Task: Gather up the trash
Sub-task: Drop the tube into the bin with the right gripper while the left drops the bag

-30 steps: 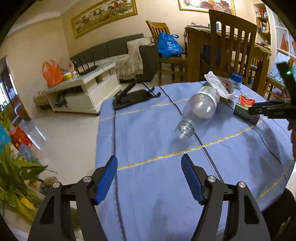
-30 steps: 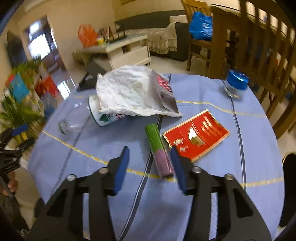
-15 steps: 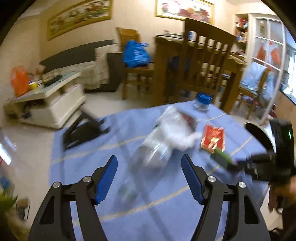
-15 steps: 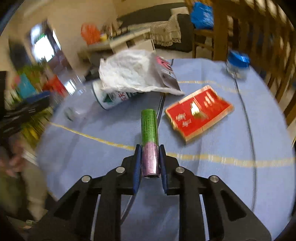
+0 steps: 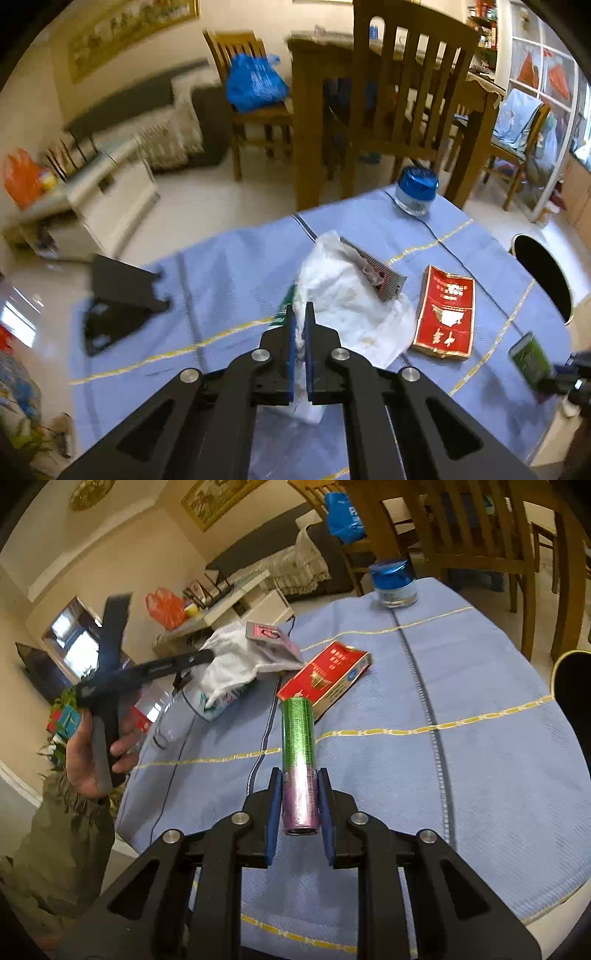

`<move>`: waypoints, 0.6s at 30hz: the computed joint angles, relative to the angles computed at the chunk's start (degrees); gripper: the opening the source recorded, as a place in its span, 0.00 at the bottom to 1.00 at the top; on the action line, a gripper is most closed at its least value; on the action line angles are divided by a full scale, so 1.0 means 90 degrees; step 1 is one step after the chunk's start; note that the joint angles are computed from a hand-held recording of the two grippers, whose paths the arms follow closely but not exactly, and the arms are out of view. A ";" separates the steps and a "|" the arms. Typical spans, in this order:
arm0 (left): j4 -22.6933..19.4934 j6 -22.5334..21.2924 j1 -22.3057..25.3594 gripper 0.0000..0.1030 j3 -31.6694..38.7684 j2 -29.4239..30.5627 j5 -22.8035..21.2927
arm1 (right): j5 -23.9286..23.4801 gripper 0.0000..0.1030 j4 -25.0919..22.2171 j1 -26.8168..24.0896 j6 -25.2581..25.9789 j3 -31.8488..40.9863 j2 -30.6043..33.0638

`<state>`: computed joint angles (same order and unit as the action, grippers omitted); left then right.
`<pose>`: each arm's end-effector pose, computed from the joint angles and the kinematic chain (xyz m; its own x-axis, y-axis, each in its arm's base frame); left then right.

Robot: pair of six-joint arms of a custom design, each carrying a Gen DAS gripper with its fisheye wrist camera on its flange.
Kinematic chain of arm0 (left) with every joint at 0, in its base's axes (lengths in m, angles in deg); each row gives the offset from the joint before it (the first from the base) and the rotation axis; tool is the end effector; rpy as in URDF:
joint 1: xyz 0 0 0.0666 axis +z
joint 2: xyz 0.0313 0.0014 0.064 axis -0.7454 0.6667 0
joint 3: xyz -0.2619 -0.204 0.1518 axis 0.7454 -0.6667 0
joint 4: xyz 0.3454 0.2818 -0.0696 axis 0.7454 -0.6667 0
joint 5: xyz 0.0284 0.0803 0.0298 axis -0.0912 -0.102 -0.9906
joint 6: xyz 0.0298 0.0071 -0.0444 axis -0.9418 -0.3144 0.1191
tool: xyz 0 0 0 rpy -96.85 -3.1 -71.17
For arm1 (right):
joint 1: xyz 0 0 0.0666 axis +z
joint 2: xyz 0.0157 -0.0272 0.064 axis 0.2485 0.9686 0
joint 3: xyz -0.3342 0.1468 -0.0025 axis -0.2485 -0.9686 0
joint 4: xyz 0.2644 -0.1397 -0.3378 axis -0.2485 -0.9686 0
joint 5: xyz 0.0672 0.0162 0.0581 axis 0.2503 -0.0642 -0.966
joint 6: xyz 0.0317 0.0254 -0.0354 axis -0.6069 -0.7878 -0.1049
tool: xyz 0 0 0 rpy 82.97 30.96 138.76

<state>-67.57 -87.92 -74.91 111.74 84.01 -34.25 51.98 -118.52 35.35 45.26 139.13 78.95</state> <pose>0.5678 -0.2829 0.5335 -0.6697 0.3116 -0.6741 0.3831 0.9226 0.0459 0.4331 0.1746 0.4934 -0.8047 0.1686 -0.5692 -0.1606 0.8613 0.4821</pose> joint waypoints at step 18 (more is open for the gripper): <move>0.0487 -0.0152 -0.0987 0.02 -0.1261 -0.1529 0.0700 | 0.0260 0.19 -0.0086 -0.2287 -0.0435 -0.0866 -0.1519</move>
<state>-63.19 -89.28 -83.79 100.39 70.26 -27.95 54.32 -119.30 14.77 41.35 131.33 65.28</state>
